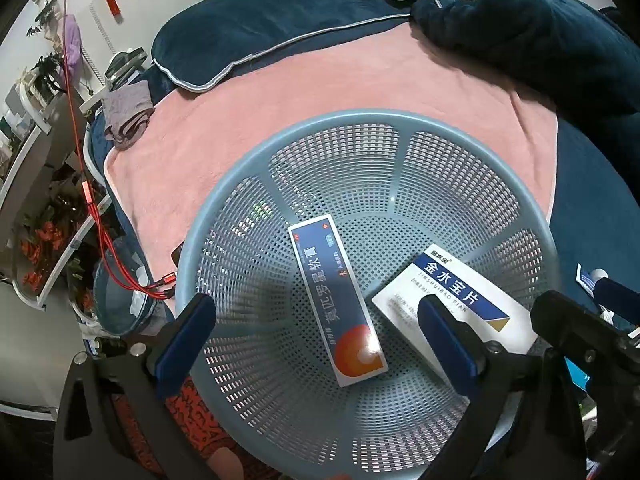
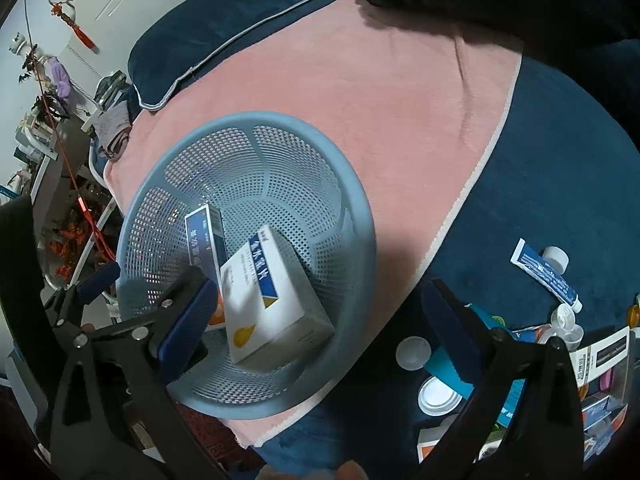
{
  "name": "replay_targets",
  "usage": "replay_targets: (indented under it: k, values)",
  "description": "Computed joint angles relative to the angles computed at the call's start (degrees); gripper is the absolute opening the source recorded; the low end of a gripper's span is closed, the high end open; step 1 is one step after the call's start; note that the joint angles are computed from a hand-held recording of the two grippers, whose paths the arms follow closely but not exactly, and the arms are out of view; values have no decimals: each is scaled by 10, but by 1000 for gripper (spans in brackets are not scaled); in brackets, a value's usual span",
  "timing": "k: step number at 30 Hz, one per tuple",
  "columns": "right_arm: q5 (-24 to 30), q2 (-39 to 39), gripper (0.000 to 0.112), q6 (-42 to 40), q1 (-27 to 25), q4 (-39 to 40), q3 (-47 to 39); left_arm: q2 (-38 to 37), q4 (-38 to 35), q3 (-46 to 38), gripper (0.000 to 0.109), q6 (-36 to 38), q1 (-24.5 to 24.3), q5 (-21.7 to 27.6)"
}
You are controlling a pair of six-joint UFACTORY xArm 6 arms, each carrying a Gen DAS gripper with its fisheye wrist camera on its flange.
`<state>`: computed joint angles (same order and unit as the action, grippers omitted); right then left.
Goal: Organize objects
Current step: 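Open both tools to drop the boxes into the basket, then withdraw both open tools from the basket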
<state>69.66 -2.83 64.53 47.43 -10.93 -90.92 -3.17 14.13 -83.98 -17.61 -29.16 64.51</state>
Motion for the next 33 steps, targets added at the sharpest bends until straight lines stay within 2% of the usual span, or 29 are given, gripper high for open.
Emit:
replay_targets:
  k: [10, 15, 19, 27, 30, 33]
  values:
    - [22, -21, 103, 8, -3, 0, 17, 2, -45, -4, 101, 38, -13, 11]
    - [23, -41, 103, 23, -10, -1, 39, -3, -73, 5, 101, 77, -29, 20]
    - [20, -45, 103, 26, -11, -1, 44, -4, -79, 5, 101, 82, -34, 21]
    - [18, -43, 103, 16, -13, 4, 46, -22, -150, 3, 101, 120, -28, 45]
    - [21, -43, 103, 15, -12, 4, 44, -10, -141, 0, 101, 121, -31, 62]
    - [24, -43, 103, 14, -12, 2, 43, -3, -82, 15, 101, 87, -34, 39]
